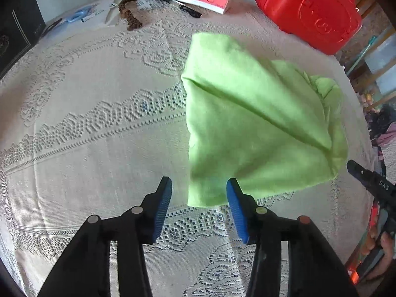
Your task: Fold clothes
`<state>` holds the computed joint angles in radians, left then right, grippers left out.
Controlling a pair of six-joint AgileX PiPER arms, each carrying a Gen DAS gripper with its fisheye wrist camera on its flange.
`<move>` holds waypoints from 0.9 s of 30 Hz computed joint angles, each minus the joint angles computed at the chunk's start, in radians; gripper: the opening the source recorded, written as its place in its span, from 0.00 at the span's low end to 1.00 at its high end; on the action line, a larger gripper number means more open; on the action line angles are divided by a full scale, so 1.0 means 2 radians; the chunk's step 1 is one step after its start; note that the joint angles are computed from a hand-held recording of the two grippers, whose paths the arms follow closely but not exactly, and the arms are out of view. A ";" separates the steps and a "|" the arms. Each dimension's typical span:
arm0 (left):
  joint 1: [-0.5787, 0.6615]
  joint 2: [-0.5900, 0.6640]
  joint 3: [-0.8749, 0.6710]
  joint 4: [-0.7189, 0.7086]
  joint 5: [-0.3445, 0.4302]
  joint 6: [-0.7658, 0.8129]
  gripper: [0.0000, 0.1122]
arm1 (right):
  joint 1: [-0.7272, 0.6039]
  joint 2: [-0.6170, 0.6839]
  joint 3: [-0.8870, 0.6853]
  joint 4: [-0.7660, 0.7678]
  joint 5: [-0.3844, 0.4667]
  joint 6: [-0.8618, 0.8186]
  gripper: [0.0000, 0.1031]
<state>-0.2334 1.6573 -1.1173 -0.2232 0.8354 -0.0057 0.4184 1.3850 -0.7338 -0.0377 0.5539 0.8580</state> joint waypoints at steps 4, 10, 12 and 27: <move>0.007 0.023 -0.054 0.014 0.016 -0.005 0.42 | -0.024 -0.012 -0.011 0.033 0.003 -0.067 0.21; 0.014 0.097 -0.154 0.019 0.045 -0.006 0.42 | -0.047 0.032 -0.076 0.075 0.012 -0.151 0.58; 0.014 0.126 -0.185 0.005 0.049 0.000 0.42 | -0.048 0.060 -0.114 0.068 0.023 -0.164 0.61; -0.016 0.219 -0.284 0.060 0.069 -0.021 0.63 | -0.031 0.249 -0.337 0.033 0.093 -0.253 0.17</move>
